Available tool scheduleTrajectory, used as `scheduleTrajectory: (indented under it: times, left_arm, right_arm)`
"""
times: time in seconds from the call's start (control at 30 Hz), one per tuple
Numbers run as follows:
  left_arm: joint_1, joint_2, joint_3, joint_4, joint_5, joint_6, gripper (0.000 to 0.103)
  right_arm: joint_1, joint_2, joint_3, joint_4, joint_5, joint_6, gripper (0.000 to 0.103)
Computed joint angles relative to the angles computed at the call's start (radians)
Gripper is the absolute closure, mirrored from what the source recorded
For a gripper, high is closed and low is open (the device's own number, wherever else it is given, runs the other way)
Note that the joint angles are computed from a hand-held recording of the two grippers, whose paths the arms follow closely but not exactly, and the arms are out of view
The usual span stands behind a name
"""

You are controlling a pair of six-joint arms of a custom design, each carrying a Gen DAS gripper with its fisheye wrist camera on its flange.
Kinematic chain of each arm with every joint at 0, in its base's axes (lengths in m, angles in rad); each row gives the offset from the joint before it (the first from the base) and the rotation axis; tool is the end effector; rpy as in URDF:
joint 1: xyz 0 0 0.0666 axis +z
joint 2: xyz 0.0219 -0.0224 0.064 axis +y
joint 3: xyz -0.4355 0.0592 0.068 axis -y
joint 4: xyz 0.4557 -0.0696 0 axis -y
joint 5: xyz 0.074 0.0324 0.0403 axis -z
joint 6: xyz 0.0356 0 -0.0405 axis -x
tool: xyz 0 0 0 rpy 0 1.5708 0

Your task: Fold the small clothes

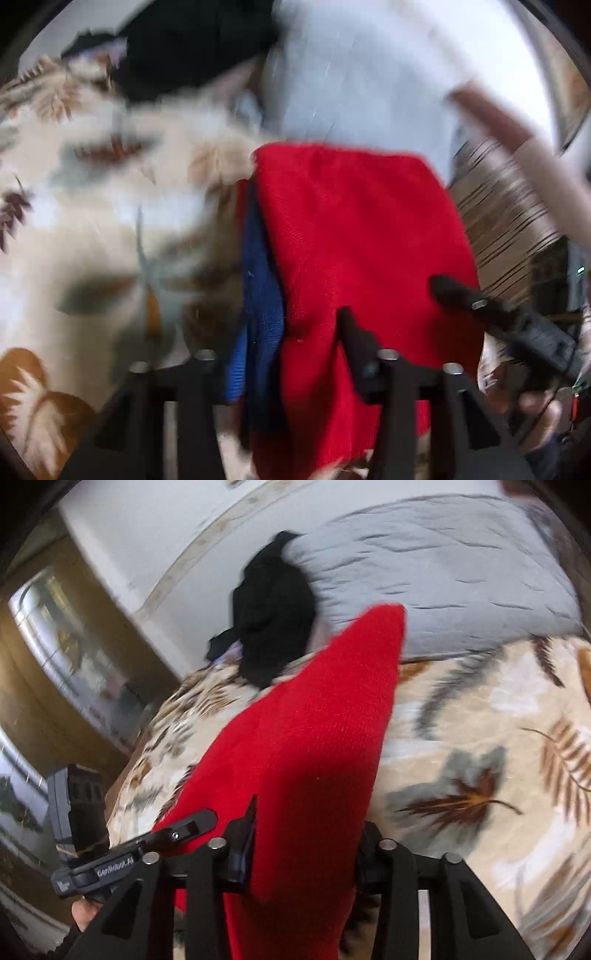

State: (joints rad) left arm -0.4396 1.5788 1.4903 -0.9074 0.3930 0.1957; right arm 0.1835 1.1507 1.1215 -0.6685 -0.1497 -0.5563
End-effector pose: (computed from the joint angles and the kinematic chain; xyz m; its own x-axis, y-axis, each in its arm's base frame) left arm 0.5417 -0.2703 0.4355 -0.8580 0.2050 -0.4709 0.4228 0.8025 -0.4210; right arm 0.4371 0.0861 0.4724 -0.6910 0.4028 -0.6002 0.0849 0.8698 0.4860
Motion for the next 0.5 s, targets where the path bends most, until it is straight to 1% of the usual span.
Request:
scheduleTrajectory:
  times: [0.03,0.07,0.1,0.13,0.17,0.2,0.23,0.3,0.4,0.43,0.47,0.5]
  left_arm:
    - [-0.008,0.022,0.01,-0.04,-0.042,0.003,0.052]
    - [0.0,0.021,-0.012,-0.029,-0.009,0.016,0.043]
    - [0.008,0.005,-0.039,0.001,0.017,0.032,0.043]
    - [0.009,-0.012,-0.058,0.016,-0.009,0.038,0.043]
    - [0.008,-0.03,-0.07,0.021,-0.036,0.022,0.043]
    - [0.009,-0.043,-0.078,0.026,-0.041,0.01,0.044]
    - [0.01,-0.06,-0.093,0.037,-0.05,-0.001,0.044]
    - [-0.001,-0.094,-0.115,0.054,-0.095,-0.016,0.044]
    - [-0.009,-0.132,-0.139,0.069,-0.14,-0.034,0.044]
    - [-0.013,-0.146,-0.147,0.069,-0.164,-0.038,0.044]
    - [-0.014,-0.146,-0.146,0.072,-0.181,-0.041,0.044]
    - [-0.016,-0.157,-0.155,0.076,-0.2,-0.044,0.042]
  right_arm:
    - [-0.029,0.01,-0.016,-0.039,0.01,-0.053,0.033]
    - [-0.046,0.012,-0.03,-0.078,0.019,-0.104,0.033]
    - [-0.064,-0.002,-0.062,-0.088,0.008,-0.143,0.033]
    - [-0.072,-0.04,-0.109,-0.047,0.009,-0.158,0.033]
    - [-0.076,-0.072,-0.139,-0.023,0.012,-0.17,0.033]
    - [-0.075,-0.104,-0.164,-0.005,0.02,-0.186,0.033]
    - [-0.074,-0.134,-0.185,0.02,0.023,-0.201,0.033]
    - [-0.05,-0.176,-0.198,0.052,0.042,-0.214,0.033]
    - [-0.003,-0.195,-0.184,0.089,0.063,-0.193,0.033]
    - [0.017,-0.193,-0.179,0.11,0.058,-0.182,0.032]
    - [0.031,-0.181,-0.177,0.133,0.033,-0.17,0.027]
    - [0.041,-0.157,-0.179,0.152,-0.003,-0.177,0.024]
